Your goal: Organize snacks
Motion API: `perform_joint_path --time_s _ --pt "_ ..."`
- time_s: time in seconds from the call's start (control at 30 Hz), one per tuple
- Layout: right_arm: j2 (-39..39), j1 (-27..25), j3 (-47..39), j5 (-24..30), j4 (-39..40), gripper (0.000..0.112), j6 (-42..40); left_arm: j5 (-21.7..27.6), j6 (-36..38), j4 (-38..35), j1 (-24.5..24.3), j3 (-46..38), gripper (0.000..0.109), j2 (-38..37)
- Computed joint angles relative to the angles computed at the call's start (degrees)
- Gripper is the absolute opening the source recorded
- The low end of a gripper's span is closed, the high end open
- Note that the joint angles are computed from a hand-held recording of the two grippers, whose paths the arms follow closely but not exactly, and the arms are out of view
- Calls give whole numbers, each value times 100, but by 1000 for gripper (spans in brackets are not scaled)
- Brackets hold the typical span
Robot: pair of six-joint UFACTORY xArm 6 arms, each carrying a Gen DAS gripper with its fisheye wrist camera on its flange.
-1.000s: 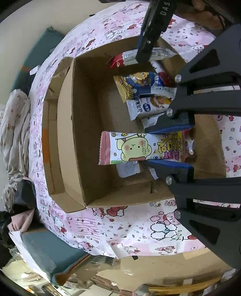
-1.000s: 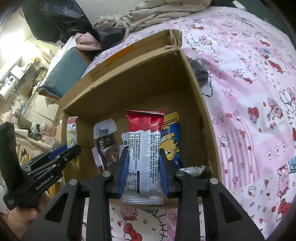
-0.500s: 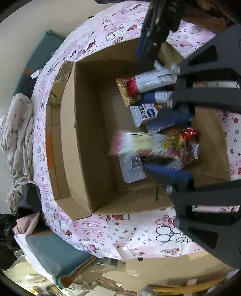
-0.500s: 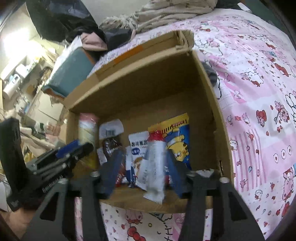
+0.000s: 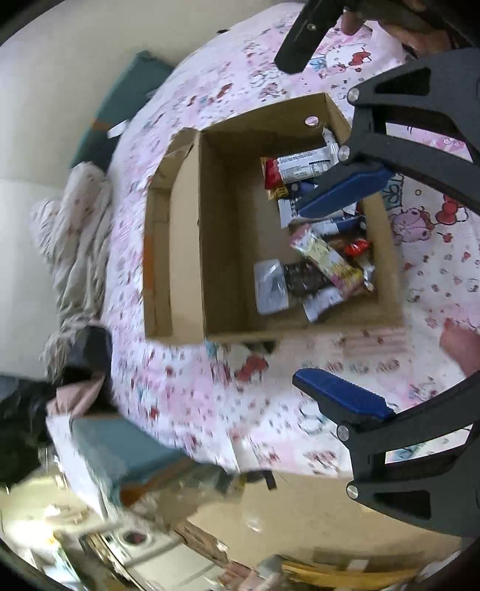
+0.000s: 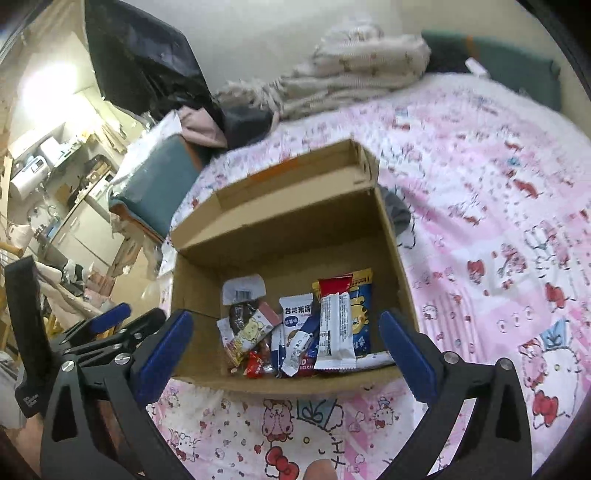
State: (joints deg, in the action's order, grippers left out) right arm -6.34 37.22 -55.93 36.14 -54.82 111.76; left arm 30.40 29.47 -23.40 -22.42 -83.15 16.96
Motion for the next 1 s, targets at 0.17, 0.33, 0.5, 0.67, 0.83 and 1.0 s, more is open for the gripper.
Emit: perform_joint_path --time_s 0.17,0.33,0.5,0.67,0.83,1.0 --pt "4 500 -177 650 -23 103 -59 -105 471 -511 212 677 81 -608" --pt "11 703 -17 452 -430 103 592 -278 722 -638 336 1322 102 -1090" --pt "331 972 -291 958 -148 103 275 -17 1016 -1108 417 1579 102 -1353" --pt "479 1223 -523 1568 -153 103 174 -246 1487 -1506 410 1834 102 -1549" --pt "571 1429 -711 2159 -267 103 115 -379 1311 -1398 389 1872 102 -1496" --pt "811 1513 -1005 2583 -136 103 -218 -349 1152 -1318 371 1865 102 -1446"
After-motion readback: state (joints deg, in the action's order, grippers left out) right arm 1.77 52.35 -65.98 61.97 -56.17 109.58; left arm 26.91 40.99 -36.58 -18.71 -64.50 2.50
